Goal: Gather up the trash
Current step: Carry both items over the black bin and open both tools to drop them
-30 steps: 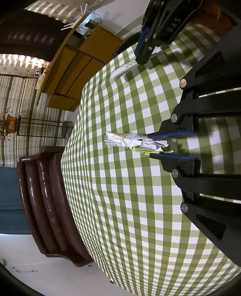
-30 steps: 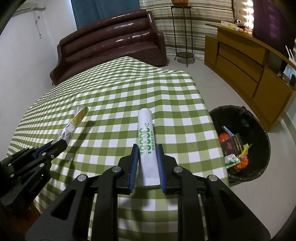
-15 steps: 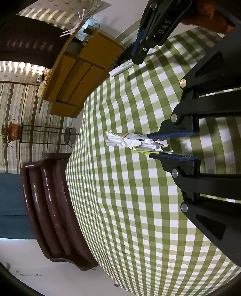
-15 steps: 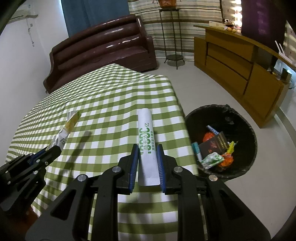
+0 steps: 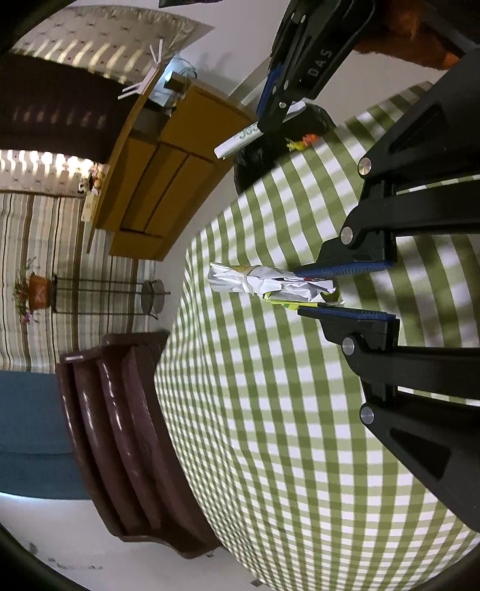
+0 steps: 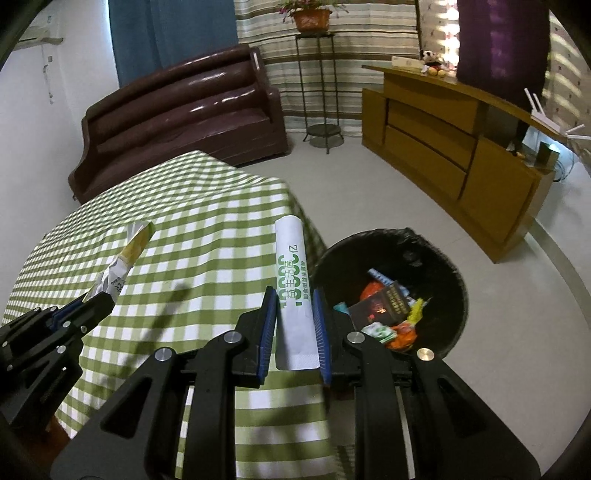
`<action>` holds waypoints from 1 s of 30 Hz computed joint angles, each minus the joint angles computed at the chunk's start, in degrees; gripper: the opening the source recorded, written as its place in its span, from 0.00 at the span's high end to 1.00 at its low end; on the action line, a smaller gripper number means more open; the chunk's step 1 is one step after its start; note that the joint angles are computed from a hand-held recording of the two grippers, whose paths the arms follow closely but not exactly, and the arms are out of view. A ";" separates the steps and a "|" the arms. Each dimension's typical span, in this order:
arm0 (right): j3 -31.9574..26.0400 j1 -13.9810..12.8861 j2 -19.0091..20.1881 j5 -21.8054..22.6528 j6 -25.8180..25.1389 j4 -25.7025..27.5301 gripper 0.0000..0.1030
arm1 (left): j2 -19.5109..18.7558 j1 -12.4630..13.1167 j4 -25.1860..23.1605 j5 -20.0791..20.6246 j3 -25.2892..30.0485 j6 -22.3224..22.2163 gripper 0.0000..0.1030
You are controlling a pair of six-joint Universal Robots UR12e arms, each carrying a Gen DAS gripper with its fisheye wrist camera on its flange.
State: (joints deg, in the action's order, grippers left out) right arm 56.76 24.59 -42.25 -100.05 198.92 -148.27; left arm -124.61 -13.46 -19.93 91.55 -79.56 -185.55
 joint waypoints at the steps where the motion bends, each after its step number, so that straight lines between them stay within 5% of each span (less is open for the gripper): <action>1: 0.35 -0.18 -0.24 -0.45 0.10 -0.39 0.81 | -0.21 -0.14 0.07 -0.18 0.36 0.23 0.84; 16: 2.82 -2.46 -1.56 -4.93 1.93 -2.37 0.81 | -5.97 -2.65 -1.07 -4.20 9.38 3.18 0.84; 30: 3.20 -4.14 -0.97 -5.62 4.21 -2.52 0.80 | -11.01 -4.67 -4.44 -3.71 16.83 5.16 0.84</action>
State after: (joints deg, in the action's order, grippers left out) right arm 59.96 20.45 -43.22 -105.67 203.13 -150.79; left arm -135.62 -18.13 -24.36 87.84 -62.73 -180.39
